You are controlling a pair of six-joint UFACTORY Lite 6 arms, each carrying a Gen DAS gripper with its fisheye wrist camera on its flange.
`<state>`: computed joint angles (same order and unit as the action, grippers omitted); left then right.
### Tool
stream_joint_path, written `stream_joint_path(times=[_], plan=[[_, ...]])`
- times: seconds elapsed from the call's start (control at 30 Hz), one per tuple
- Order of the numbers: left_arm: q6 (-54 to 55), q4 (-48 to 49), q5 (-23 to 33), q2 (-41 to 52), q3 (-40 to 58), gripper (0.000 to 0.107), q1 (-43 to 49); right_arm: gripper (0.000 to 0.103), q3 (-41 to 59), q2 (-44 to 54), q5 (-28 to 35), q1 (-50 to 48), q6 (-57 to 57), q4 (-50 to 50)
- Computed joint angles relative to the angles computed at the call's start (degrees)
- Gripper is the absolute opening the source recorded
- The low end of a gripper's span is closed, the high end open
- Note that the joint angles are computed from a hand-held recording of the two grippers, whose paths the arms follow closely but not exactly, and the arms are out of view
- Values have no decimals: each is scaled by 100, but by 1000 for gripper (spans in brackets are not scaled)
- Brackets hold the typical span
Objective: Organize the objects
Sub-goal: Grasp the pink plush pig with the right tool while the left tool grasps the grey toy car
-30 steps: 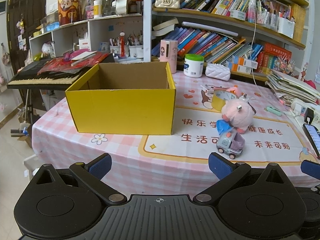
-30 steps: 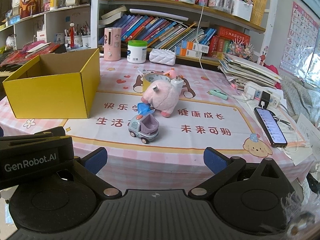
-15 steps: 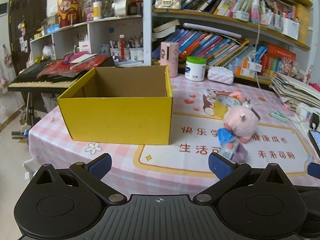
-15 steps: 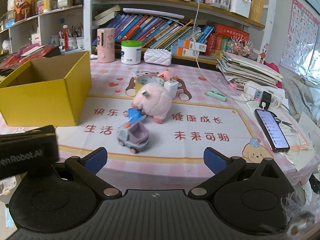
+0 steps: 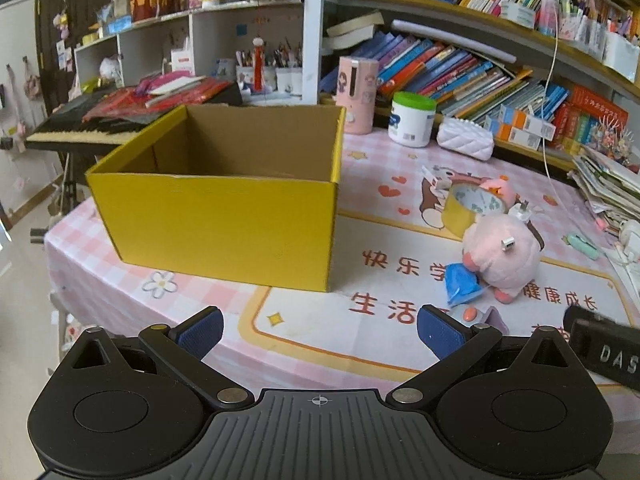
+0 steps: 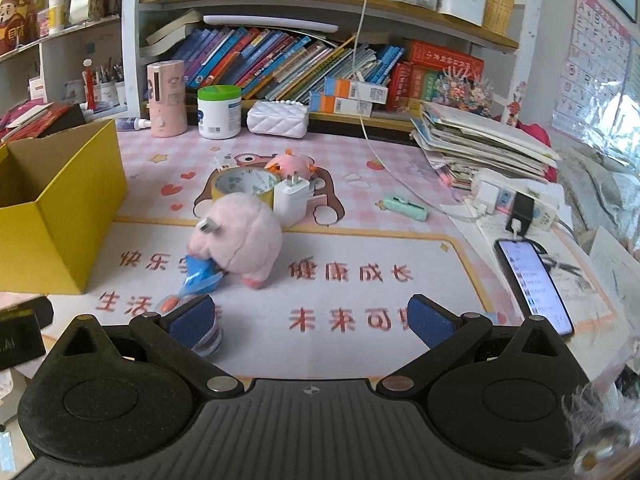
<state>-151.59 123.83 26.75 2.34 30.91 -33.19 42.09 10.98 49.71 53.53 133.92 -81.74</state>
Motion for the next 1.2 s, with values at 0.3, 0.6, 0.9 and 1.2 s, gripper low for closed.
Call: stream_joint_path(times=[0.3,0.6,0.9,1.2], plan=[[-1147,858,-415,957,807,103,-6,103,-24,-15,-896,-1304,289,-1836],[-481,202,-502,1695,1652,103,-435,103,-64,-94,-1589,-2537,1768,-3885],[1255,-1121,-857,2746,2899,96,-814,103,-45,-43,-2364,-3366,3625,-6283],[2724,-2516,-1154,3713,3888,64,-772,103,295,325,-2768,-3626,4490,-8137]])
